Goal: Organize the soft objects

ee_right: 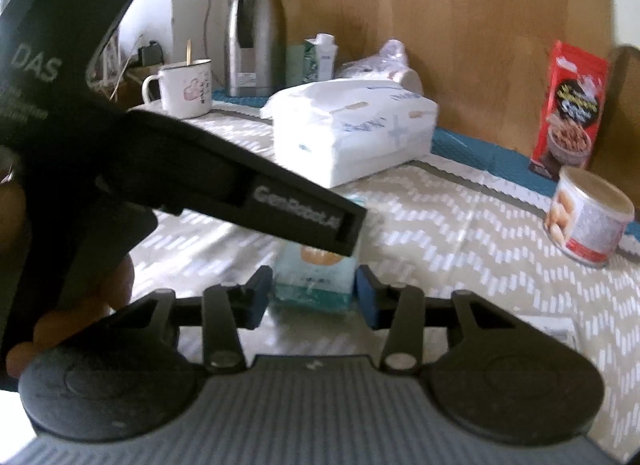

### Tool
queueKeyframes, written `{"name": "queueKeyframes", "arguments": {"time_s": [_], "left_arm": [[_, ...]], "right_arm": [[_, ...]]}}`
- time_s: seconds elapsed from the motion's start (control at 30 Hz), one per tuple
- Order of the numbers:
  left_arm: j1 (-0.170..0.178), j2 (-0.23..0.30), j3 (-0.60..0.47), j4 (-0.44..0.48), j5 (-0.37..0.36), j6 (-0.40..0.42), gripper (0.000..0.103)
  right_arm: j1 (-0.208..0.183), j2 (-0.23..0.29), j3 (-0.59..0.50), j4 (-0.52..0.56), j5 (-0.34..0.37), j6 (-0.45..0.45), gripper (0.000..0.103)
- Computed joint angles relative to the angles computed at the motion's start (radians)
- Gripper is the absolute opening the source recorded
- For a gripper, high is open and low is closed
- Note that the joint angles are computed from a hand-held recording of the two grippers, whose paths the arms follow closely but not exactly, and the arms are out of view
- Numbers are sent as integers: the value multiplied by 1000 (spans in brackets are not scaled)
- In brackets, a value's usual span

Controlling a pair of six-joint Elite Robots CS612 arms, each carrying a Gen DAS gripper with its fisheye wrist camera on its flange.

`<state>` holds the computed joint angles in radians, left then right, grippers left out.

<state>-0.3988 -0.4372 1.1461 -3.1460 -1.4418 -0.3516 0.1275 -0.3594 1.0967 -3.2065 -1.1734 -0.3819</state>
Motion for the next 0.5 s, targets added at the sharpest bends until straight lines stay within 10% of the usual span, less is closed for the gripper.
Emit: {"name": "queueKeyframes", "arguments": {"time_s": [0.4,0.5], "left_arm": [[19,-36,82,-32,73,-42,52],[13,-42,88,-49,64,-42,54]], "right_arm": [[10,-1,-8,69,129,-55,67],[-8,-16,48,-51,55,-34,73]]}}
